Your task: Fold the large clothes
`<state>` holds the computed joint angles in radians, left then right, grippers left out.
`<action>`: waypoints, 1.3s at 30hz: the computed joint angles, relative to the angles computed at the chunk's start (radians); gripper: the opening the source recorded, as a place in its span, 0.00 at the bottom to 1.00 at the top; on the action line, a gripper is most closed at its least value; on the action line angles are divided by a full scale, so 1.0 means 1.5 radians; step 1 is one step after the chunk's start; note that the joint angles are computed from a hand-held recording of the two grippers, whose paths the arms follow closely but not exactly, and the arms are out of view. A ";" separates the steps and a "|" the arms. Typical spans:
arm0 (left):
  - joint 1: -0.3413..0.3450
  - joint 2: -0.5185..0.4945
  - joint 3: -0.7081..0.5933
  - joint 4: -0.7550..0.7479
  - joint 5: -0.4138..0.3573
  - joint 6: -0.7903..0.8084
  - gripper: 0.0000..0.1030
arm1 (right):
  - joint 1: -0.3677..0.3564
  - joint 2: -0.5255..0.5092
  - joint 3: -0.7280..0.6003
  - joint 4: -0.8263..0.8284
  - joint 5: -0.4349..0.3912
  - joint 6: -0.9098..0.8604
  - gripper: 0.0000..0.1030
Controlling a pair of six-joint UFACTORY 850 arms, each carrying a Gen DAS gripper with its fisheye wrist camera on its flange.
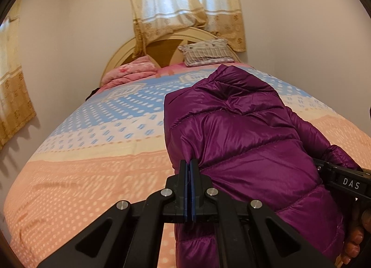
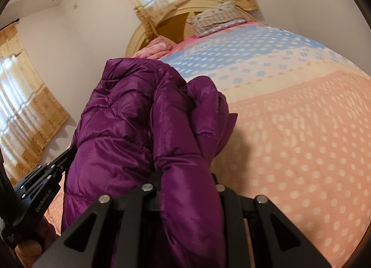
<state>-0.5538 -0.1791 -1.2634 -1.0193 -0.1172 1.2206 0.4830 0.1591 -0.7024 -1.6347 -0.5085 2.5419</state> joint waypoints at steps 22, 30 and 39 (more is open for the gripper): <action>0.122 -0.008 -0.003 -0.040 -0.012 0.015 0.01 | 0.010 -0.162 -0.160 -0.009 0.081 -0.086 0.20; 0.142 -0.020 -0.007 -0.001 -0.016 -0.029 0.01 | 0.020 -0.196 -0.195 0.021 0.093 -0.129 0.20; 0.145 -0.040 -0.008 0.159 -0.015 -0.185 0.01 | 0.019 -0.221 -0.214 0.090 0.109 -0.201 0.20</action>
